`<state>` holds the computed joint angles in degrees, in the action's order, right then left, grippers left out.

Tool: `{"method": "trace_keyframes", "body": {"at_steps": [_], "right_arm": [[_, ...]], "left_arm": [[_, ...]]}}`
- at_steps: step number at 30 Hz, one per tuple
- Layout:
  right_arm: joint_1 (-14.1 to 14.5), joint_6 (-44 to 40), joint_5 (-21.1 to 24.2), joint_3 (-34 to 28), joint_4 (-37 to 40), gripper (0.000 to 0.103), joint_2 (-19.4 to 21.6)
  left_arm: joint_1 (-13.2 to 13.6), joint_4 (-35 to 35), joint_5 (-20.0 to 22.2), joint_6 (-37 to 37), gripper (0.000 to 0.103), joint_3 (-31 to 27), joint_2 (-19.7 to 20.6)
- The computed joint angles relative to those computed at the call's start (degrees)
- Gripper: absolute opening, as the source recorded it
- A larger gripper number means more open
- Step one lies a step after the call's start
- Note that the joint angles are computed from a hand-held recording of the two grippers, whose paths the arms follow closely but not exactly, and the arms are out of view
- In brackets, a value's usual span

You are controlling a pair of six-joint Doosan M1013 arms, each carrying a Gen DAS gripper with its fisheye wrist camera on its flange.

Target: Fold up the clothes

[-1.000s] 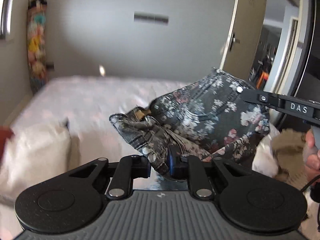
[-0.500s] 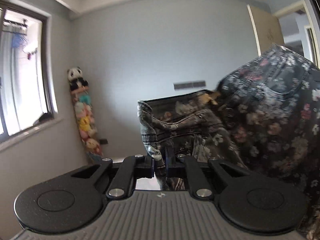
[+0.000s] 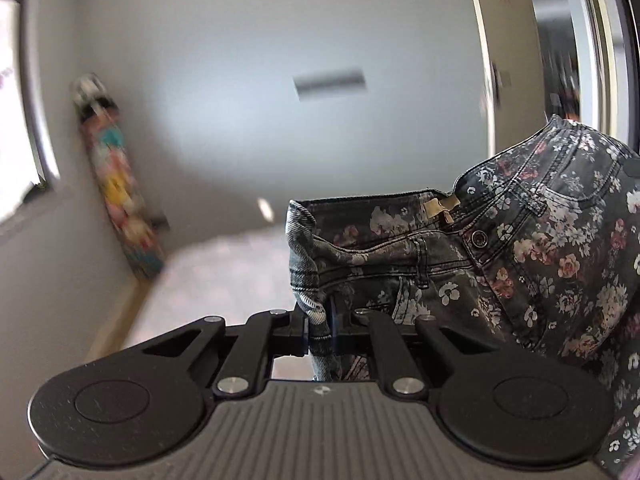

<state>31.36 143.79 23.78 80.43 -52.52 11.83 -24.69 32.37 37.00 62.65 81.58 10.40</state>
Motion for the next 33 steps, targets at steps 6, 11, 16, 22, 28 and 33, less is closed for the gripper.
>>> {"method": "trace_keyframes", "body": {"at_steps": [6, 11, 16, 22, 28, 33], "right_arm": [[-4.2, -12.4, 4.1, -2.3, 17.9, 0.004, 7.7], [-6.7, -19.9, 6.0, -7.8, 26.7, 0.004, 15.4], [-7.5, -26.3, 8.8, -17.9, 32.6, 0.004, 24.3], [-7.2, -26.6, 9.7, -30.4, 31.0, 0.004, 33.2], [-7.1, -25.4, 13.2, -44.9, 24.4, 0.004, 41.0], [-7.7, -31.7, 25.6, -63.0, 27.9, 0.004, 50.5]], "left_arm": [[1.7, -8.7, 3.3, 7.8, 0.008, -3.9, 9.4], [3.6, -10.4, 5.1, 10.0, 0.008, -6.1, 14.9], [5.7, -9.1, 6.2, 8.3, 0.008, -7.6, 18.2], [7.3, -1.7, 4.6, 4.7, 0.008, -14.2, 23.0], [7.7, 1.8, 4.2, 5.7, 0.008, -24.9, 29.5], [8.5, -4.9, 7.7, 8.8, 0.011, -32.3, 35.0]]}}
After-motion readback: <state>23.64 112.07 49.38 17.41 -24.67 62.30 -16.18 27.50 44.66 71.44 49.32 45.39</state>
